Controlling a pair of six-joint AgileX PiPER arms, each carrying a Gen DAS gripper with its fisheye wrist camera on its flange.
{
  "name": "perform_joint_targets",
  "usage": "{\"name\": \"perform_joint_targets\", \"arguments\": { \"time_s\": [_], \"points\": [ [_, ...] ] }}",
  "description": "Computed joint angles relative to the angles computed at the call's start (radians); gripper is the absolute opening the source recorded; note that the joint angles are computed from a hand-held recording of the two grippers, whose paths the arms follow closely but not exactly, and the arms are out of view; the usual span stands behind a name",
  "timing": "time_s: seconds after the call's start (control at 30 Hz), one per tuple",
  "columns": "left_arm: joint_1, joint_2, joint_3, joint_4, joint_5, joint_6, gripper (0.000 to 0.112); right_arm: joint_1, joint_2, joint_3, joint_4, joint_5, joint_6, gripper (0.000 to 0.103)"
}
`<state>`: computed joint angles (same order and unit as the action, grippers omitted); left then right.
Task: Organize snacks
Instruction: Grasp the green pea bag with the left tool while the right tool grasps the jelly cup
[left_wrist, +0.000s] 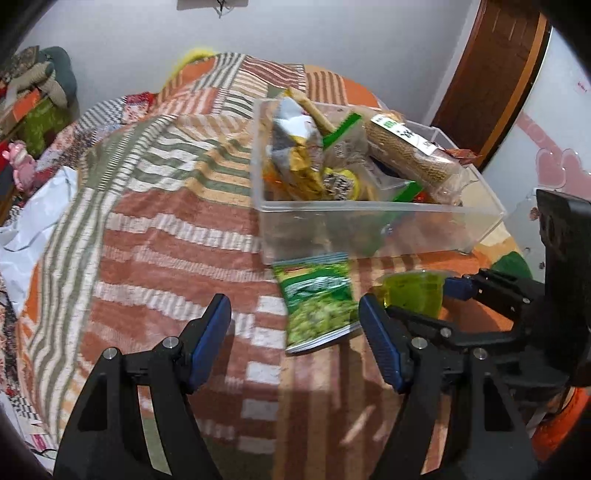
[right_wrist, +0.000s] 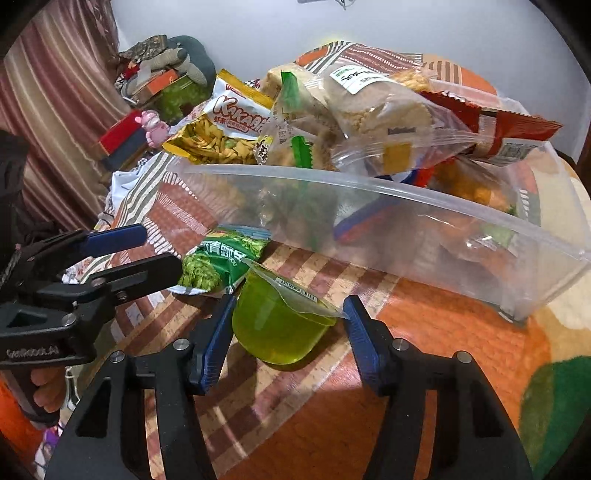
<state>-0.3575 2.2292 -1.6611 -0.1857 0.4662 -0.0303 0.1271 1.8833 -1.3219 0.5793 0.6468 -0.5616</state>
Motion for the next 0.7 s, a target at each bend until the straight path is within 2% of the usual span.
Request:
{"name": "perform_joint_targets", "arguments": {
  "time_s": [0.27, 0.33, 0.4, 0.43, 0.47, 0.5, 0.6, 0.7],
  "points": [
    [-0.024, 0.148, -0.211, 0.050, 0.125, -0.079, 0.072, -0.071, -0.061, 0.061, 0.009, 0.001, -0.042, 0.056],
    [-0.037, 0.159, -0.222, 0.090, 0.120, -0.106, 0.071, -0.085, -0.070, 0.071, 0.016, 0.000, -0.048, 0.056],
    [-0.051, 0.164, -0.226, 0.120, 0.115, -0.113, 0.065, -0.089, -0.078, 0.078, 0.013, -0.003, -0.041, 0.056],
    [-0.057, 0.168, -0.232, 0.125, 0.120, -0.103, 0.054, -0.094, -0.082, 0.084, 0.016, -0.004, -0.042, 0.056],
    [-0.067, 0.167, -0.231, 0.157, 0.121, -0.120, 0.048, -0.102, -0.088, 0.092, 0.025, -0.003, -0.049, 0.056],
    [-0.075, 0.162, -0.223, 0.183, 0.116, -0.137, 0.047, -0.104, -0.090, 0.095, 0.028, -0.004, -0.047, 0.056],
    [-0.077, 0.137, -0.195, 0.113, 0.114, -0.076, 0.043, -0.109, -0.107, 0.108, 0.043, -0.008, -0.052, 0.056],
    [-0.086, 0.101, -0.148, 0.127, 0.088, -0.089, 0.043, -0.115, -0.126, 0.111, 0.058, -0.007, -0.054, 0.056]
  ]
}}
